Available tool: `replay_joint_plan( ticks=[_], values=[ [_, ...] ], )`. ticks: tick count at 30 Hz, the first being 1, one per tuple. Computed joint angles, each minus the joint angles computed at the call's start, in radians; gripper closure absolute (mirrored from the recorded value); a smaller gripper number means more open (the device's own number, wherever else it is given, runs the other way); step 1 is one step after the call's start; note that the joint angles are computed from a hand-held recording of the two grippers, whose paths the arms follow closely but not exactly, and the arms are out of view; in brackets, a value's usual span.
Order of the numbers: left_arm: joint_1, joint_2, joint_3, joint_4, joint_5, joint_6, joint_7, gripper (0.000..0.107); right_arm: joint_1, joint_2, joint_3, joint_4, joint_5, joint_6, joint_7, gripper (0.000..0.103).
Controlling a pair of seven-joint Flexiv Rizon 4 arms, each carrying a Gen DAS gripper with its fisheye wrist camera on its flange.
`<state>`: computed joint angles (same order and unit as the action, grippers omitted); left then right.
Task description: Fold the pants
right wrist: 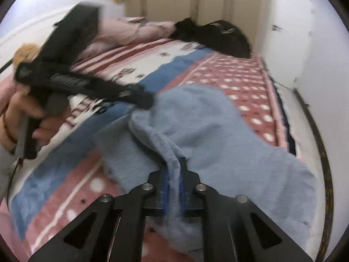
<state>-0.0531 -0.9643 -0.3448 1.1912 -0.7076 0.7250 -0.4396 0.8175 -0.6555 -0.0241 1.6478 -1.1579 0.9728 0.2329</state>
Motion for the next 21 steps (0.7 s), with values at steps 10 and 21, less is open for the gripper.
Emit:
replay_joint_plan(
  ticks=[10, 21],
  values=[
    [0.009, 0.05, 0.001, 0.089, 0.03, 0.067, 0.142, 0.041, -0.024, 0.133, 0.047, 0.119, -0.117, -0.15, 0.174, 0.102],
    [-0.02, 0.061, -0.036, 0.11, 0.026, 0.044, 0.307, 0.041, -0.094, 0.223, 0.115, 0.237, -0.167, -0.141, 0.344, 0.102]
  ],
)
